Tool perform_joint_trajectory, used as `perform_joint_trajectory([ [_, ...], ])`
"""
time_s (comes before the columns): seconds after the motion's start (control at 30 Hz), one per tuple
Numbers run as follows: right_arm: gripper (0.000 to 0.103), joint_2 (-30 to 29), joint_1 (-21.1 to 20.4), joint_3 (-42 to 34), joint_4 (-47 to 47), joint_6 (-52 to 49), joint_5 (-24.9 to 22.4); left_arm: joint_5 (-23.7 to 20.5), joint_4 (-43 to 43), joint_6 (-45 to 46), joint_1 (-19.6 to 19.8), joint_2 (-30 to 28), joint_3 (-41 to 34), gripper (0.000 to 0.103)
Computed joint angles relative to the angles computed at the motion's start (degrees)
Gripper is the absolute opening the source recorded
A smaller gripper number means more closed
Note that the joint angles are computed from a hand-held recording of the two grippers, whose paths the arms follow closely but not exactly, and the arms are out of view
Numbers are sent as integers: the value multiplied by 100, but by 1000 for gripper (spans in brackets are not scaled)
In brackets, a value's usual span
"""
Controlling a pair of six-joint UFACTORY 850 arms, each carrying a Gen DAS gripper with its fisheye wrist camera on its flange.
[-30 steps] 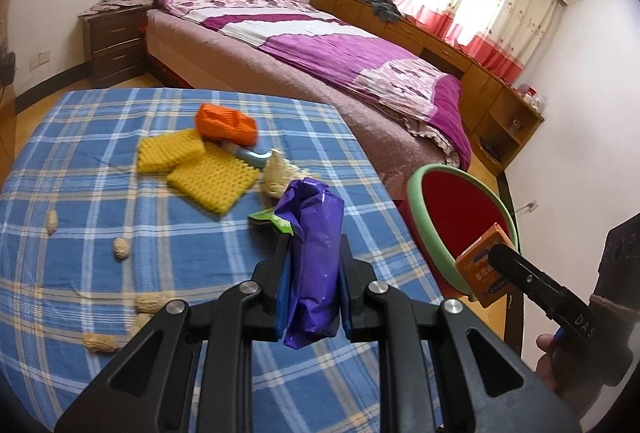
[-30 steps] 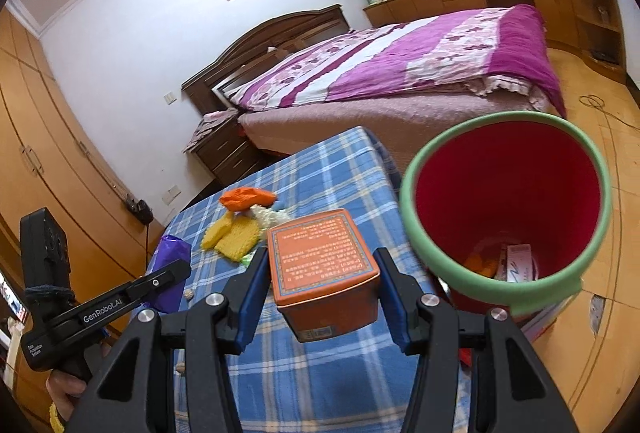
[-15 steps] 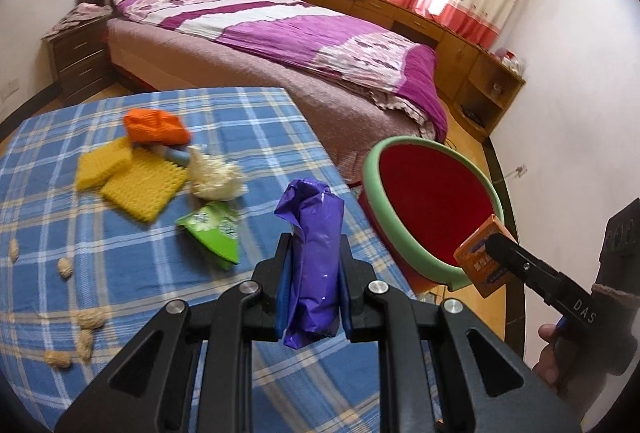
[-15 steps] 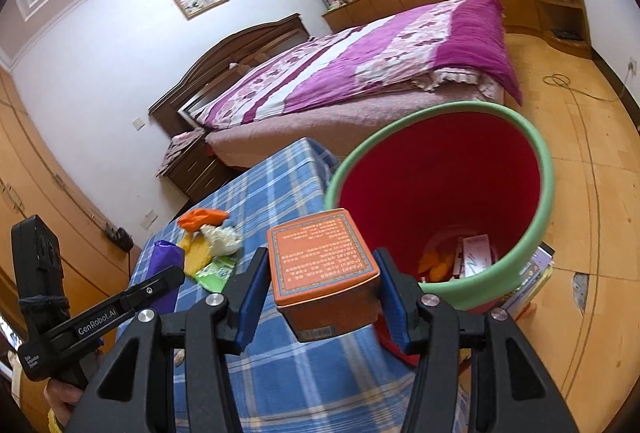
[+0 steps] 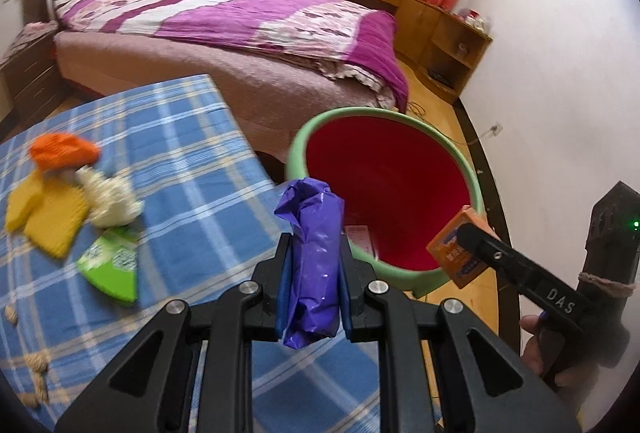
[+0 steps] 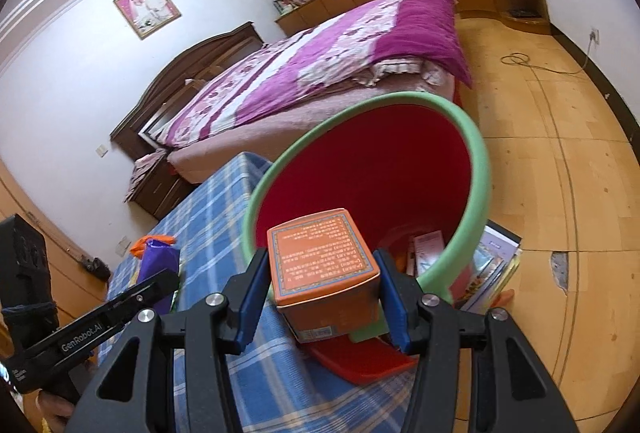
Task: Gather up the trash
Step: 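Carry purple bag and orange box over the red bucket and open both tools, then withdraw both tools from the bucket back over the table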
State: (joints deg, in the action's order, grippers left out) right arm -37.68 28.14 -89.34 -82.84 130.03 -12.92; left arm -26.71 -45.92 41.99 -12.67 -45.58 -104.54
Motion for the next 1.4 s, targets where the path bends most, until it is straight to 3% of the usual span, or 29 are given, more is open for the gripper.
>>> perform_joint_trajectory([
  [0.33, 56, -107, -148, -35, 188, -82, -53, -502, 490, -291, -254, -684, -1063, 20],
  [0.4, 57, -106, -171, -7, 73, 101, -27, -534, 636, -407, -286, -776, -1213, 22],
  [0.47, 60, -102, -178, 17, -69, 282, -33, -539, 639, -425, -289, -806, -1261, 34],
  [0.6, 63, -87, -192, 44, -212, 486, -67, -504, 616, -381, -292, -847, -1332, 39],
  [0.97, 68, -19, -111, 76, -474, 792, -177, -147, 678, -650, -169, -506, -795, 39],
  [1.03, 73, -27, -78, 34, -395, 673, -194, -43, 698, -736, -116, -413, -647, 42],
  [1.4, 77, -319, 116, -557, 954, -942, -142, 596, 741, -1171, 303, -32, -51, 48],
])
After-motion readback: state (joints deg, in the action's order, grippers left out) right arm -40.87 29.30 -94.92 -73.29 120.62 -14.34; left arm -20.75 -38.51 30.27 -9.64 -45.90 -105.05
